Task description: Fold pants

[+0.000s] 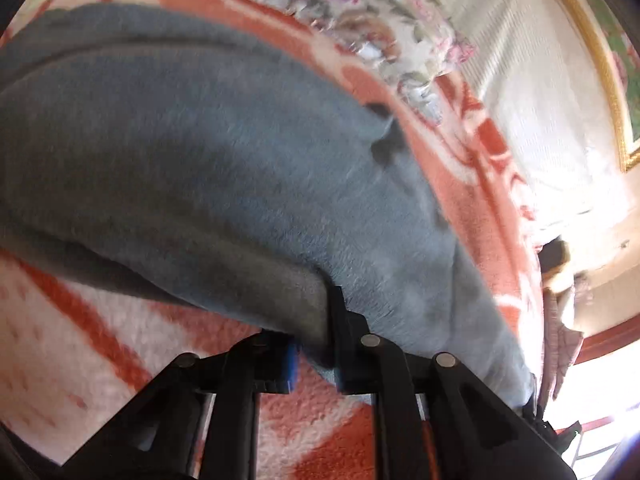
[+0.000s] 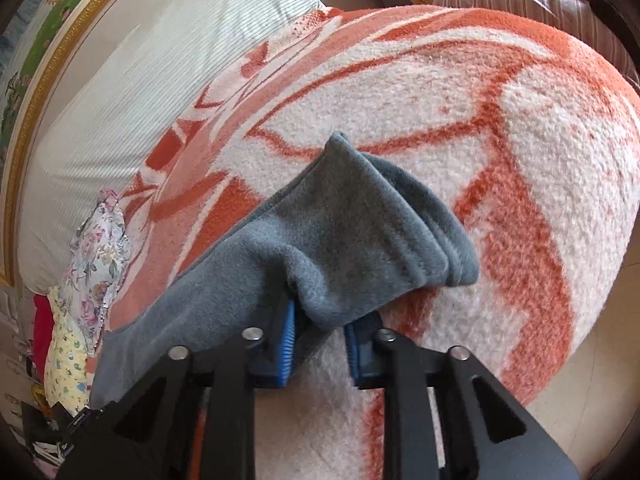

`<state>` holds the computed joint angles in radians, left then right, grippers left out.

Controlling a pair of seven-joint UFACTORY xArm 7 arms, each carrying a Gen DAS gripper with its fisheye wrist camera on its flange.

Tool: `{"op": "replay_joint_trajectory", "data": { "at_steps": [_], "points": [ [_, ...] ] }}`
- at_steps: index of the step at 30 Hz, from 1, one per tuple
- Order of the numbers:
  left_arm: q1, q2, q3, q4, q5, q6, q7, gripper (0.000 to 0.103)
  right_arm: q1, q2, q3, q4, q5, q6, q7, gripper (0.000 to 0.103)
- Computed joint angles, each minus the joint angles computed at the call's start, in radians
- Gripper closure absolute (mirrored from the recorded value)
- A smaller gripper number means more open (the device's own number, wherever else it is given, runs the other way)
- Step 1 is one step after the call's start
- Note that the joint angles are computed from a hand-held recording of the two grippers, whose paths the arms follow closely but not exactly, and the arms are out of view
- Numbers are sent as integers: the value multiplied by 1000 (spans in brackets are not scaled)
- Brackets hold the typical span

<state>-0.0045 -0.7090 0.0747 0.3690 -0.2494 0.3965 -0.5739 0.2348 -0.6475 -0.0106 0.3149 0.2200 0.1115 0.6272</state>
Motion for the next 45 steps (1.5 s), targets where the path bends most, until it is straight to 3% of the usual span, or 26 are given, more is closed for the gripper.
{"op": "replay_joint_trajectory", "data": {
  "at_steps": [4,8,12,15,16,18,19,20,21,23,26,30,34,37,41,45],
  "points": [
    [14,-89,-21,34,42,64,26,93,-60,-3,28,89,-79,56,-66,90],
    [-8,-154,-35,41,66,179,47,93,-195,-28,139,171,-206,141,-82,90],
    [-19,-130,-71,-26,72,191,27,92,-172,-20,105,125,-208,183,-110,90],
    [-30,-111,-66,-60,62,153,17,90,-136,-11,57,60,-168,172,-127,88],
    [-31,-114,-65,-59,69,160,23,87,-121,-9,35,40,-150,166,-138,78],
    [-37,-107,-68,-33,89,194,43,84,-161,-28,64,11,-154,168,-108,55],
    [-41,-97,-72,-19,98,201,53,84,-153,-42,50,-1,-142,163,-109,53],
    [-46,-110,-80,-13,111,224,66,77,-139,-58,31,-8,-127,163,-115,53],
    [-65,-114,-79,1,116,251,91,62,-134,-73,23,-15,-118,166,-117,51],
    [-147,-115,-43,25,71,290,166,51,-145,-102,32,-20,-116,185,-110,48],
    [-229,-107,-50,64,28,308,254,51,-138,-139,24,-28,-99,202,-104,47],
    [-316,26,-84,197,-7,266,368,51,-91,-205,-31,-67,-36,194,-112,47],
    [-369,262,-101,416,-45,216,485,51,-73,-274,-73,-118,19,173,-108,47],
    [-410,469,-86,614,-146,196,642,51,-47,-299,-119,-157,65,128,-113,47],
    [-398,695,-130,866,-180,285,771,51,53,-312,-237,-193,145,48,-156,47],
    [-374,911,-201,1121,-130,388,809,50,88,-336,-283,-204,185,15,-175,47]
  ]
}}
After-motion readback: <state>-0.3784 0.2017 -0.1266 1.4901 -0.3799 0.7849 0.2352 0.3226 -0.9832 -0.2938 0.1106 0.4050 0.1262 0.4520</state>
